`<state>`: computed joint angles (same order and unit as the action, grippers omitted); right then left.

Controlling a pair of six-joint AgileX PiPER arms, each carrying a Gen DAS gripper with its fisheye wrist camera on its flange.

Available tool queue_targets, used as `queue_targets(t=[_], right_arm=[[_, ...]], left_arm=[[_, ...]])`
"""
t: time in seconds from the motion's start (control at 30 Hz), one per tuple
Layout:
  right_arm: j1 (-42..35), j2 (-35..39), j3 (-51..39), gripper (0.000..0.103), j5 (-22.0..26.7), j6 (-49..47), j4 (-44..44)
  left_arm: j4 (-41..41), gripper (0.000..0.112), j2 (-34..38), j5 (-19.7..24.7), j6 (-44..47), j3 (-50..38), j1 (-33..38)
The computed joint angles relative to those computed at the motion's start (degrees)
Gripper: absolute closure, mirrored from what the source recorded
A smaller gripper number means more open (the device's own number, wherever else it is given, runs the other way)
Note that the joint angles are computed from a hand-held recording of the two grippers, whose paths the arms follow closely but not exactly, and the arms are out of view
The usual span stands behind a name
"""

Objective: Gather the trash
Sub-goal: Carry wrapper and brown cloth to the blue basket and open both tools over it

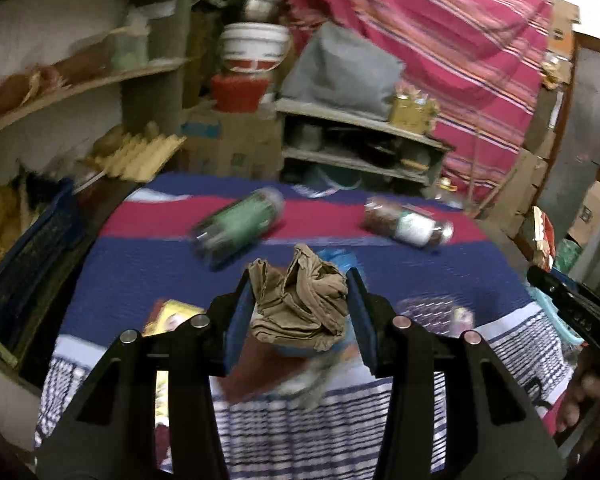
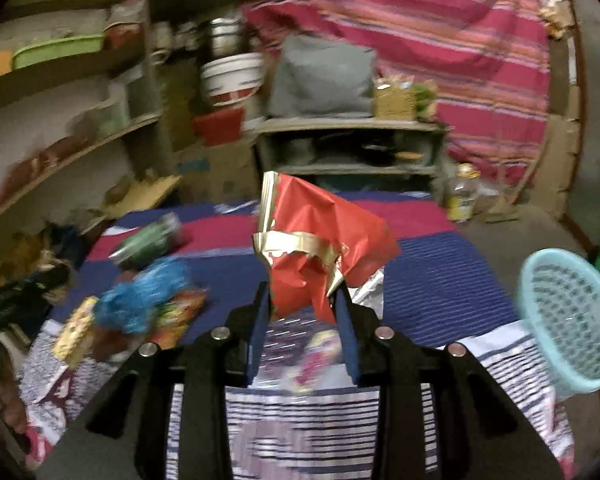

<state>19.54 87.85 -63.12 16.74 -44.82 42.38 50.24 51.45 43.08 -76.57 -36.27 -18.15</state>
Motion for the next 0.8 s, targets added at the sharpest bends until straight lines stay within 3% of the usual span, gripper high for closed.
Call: queue_targets(t=[0.1,0.2,0.33,0.37,0.43,0.47,0.6,0.67,0.8], right_arm=[[-5.84,-0.28,-0.61,0.071,-2.54,-0.28,-3.81],[-15.33,1.15,-2.97,0.07,-2.01,-2.4,-2.3],[-29.23,4.56,-6.77,0.07,3.51,-10.77,9.32],[-31.99,5.73,-7.97,0.07,4.14,-11.97,10.72],[-35.82,8.08,-10.14,0.07,5.78,-14.43,13.94],[-37.49,9.42,-11.19,0.07,6.57,-15.47,15.63],[-41.55,16.45,-15.51,0.069,10.67,-18.38,20.22],[-42.36,20.02,-18.34,0.067,12.33,-17.54,19.57],[-43.25,24.53,-21.9,0.061,14.23,-15.51,18.45]], left_arm=[[3.6,0.068,6.95,0.65,-3.75,-5.52,-5.97],[6.36,0.068,17.33,-2.69,-6.71,-13.87,-10.07],[9.34,0.067,32.56,-7.52,-8.89,-26.73,-13.9],[8.15,0.067,38.28,-10.21,-6.5,-32.41,-14.68],[2.93,0.067,47.25,-10.6,-2.48,-43.12,-16.24],[1.77,0.067,52.92,-12.86,1.77,-48.84,-17.01],[-13.02,0.067,70.34,-13.21,19.74,-71.76,-18.38],[-19.91,0.067,78.35,-11.19,27.8,-83.22,-18.9],[-27.22,0.067,92.0,0.82,36.65,-106.13,-19.64]])
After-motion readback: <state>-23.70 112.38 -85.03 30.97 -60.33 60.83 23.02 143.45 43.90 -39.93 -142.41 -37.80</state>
